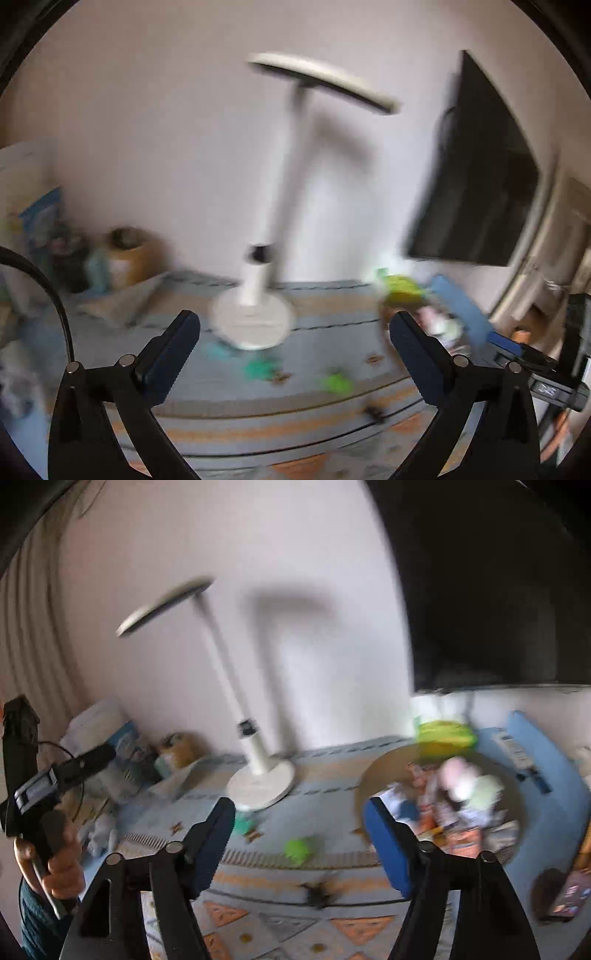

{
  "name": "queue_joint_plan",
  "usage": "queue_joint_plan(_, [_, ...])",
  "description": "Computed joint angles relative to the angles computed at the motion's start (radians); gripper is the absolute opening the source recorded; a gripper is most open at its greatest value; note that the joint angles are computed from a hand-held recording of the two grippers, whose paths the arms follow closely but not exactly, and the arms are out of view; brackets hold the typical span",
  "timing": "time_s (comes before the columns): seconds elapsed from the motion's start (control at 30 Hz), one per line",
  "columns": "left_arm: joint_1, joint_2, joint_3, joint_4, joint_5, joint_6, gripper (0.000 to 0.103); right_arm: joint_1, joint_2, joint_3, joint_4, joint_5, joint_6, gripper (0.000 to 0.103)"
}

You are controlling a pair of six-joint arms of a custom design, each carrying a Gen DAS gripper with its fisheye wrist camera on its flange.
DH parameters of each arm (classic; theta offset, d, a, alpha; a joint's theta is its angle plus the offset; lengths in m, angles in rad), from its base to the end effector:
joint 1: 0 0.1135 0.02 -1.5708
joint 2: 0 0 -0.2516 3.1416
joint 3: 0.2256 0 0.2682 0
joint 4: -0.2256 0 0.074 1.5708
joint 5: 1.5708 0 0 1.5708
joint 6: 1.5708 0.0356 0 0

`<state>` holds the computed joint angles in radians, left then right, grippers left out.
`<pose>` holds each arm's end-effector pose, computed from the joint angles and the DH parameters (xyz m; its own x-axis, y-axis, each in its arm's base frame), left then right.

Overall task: Organize objects
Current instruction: 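Open both grippers to drop the card pack and pink box into the basket, then grasp the teal toy with the left gripper while the right gripper grasps the green toy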

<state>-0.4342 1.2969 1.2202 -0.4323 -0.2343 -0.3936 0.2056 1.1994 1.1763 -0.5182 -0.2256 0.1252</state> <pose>0.2866 -0.1238 0.3426 -0.4947 -0.1818 -0.8499 0.0385 0.9723 -0.2304 0.2769 0.0659 0.3459 -0.5487 0.0099 -0.8359 -0.3206 0.9210 0.2214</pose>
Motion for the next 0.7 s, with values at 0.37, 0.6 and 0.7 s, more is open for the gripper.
queue_joint_plan(0.37, [0.277, 0.458, -0.012, 0.129, 0.339, 0.026, 0.090, 0.155, 0.277, -0.119, 0.061, 0.129, -0.047, 0.072])
queue_joint_plan(0.6, [0.295, 0.635, 0.138, 0.137, 0.375, 0.078, 0.090, 0.136, 0.393, -0.010, 0.064, 0.158, -0.118, 0.072])
queue_joint_plan(0.7, [0.288, 0.657, 0.164, 0.142, 0.359, 0.092, 0.090, 0.112, 0.486, 0.085, 0.006, 0.089, -0.094, 0.072])
